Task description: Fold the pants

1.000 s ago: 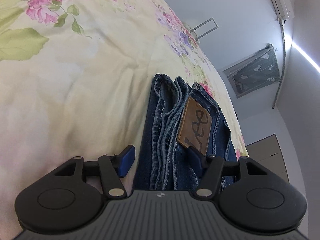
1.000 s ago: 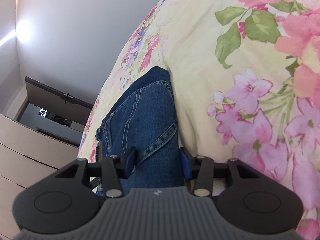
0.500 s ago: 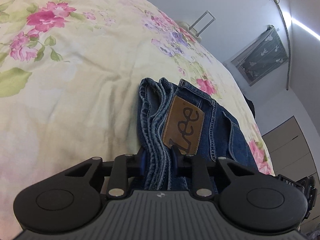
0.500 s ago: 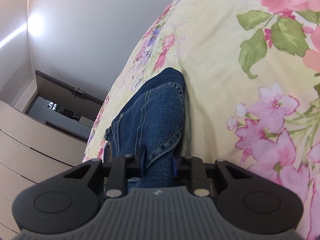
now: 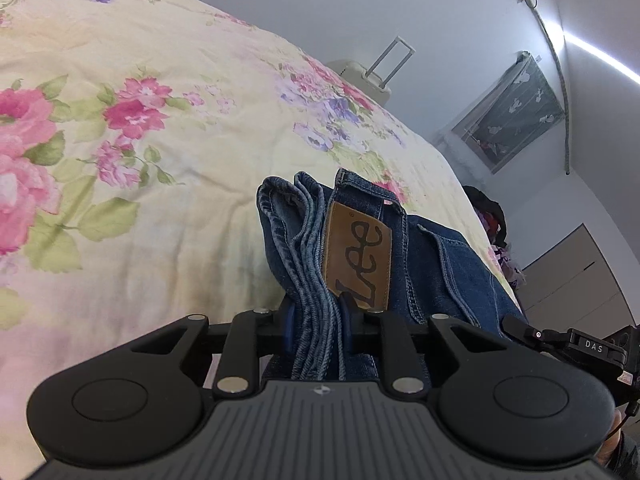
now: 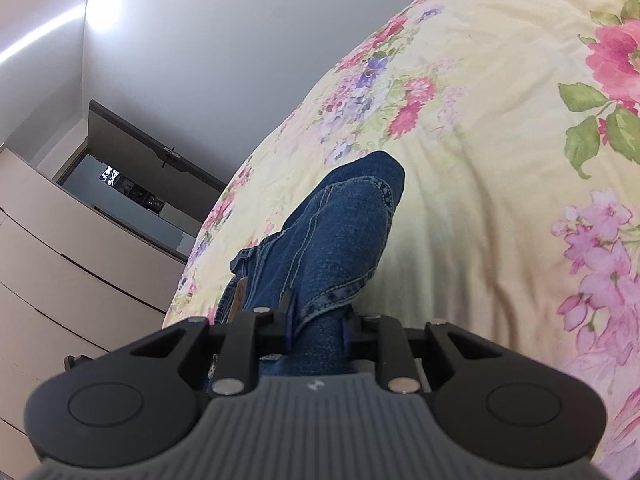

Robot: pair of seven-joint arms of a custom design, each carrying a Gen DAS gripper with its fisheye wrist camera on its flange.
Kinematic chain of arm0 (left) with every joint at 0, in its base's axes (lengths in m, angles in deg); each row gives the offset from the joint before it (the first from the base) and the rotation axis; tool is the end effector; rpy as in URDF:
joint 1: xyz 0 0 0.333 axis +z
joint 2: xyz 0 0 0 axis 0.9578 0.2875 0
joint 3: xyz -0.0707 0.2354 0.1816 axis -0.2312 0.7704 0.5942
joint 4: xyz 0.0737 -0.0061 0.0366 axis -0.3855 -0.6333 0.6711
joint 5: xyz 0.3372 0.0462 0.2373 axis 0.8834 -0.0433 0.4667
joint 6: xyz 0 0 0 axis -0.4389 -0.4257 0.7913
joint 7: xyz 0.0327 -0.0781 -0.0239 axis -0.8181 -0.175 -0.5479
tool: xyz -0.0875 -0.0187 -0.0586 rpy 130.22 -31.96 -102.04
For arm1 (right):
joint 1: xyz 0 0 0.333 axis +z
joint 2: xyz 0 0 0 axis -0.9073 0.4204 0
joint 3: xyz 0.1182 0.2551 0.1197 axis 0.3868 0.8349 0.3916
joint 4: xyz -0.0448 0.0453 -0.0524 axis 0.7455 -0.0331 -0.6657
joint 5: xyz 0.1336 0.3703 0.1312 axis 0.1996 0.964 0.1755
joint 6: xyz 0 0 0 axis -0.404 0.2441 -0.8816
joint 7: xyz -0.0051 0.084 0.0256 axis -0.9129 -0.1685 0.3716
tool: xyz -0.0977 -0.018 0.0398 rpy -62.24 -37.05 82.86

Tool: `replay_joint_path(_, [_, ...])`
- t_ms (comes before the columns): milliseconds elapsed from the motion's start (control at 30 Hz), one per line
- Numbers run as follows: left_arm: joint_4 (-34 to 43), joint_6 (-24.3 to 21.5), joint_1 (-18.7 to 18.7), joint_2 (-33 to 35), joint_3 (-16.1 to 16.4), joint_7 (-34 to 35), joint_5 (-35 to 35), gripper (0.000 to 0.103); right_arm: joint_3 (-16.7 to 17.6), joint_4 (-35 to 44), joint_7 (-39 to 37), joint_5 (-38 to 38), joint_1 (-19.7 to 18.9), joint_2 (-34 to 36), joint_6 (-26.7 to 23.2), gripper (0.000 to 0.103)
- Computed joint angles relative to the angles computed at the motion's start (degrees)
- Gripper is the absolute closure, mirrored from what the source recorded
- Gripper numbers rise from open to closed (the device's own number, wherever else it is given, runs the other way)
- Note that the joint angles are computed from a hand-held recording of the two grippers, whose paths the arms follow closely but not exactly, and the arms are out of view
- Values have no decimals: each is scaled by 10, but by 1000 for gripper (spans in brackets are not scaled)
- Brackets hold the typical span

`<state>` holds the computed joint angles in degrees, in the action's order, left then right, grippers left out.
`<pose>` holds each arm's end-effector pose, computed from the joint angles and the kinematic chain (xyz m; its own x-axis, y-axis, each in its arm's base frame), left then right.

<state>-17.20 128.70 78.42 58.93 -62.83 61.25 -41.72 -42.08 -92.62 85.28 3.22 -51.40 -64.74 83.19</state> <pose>0.6515 -0.0069 0.5206 -0.1222 -0.8038 0.5822 -0.7777 -0.2869 -0.5594 0.6080 0.1570 0.5093 0.0546 -0.6164 -0.7855 -0.7528 0.4914 -0.4379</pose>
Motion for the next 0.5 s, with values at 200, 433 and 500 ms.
replay_joint_path(200, [6, -60, 41, -34, 41, 12, 20, 80, 24, 52, 24, -16, 28, 24, -3, 87])
replay_joint_path(433, [75, -132, 103, -6, 75, 30, 59, 80, 79, 185, 69, -43, 59, 131, 5, 87])
replay_joint_path(500, [85, -133, 117, 8, 76, 32, 58, 80, 97, 223, 87, -54, 63, 168, 13, 87])
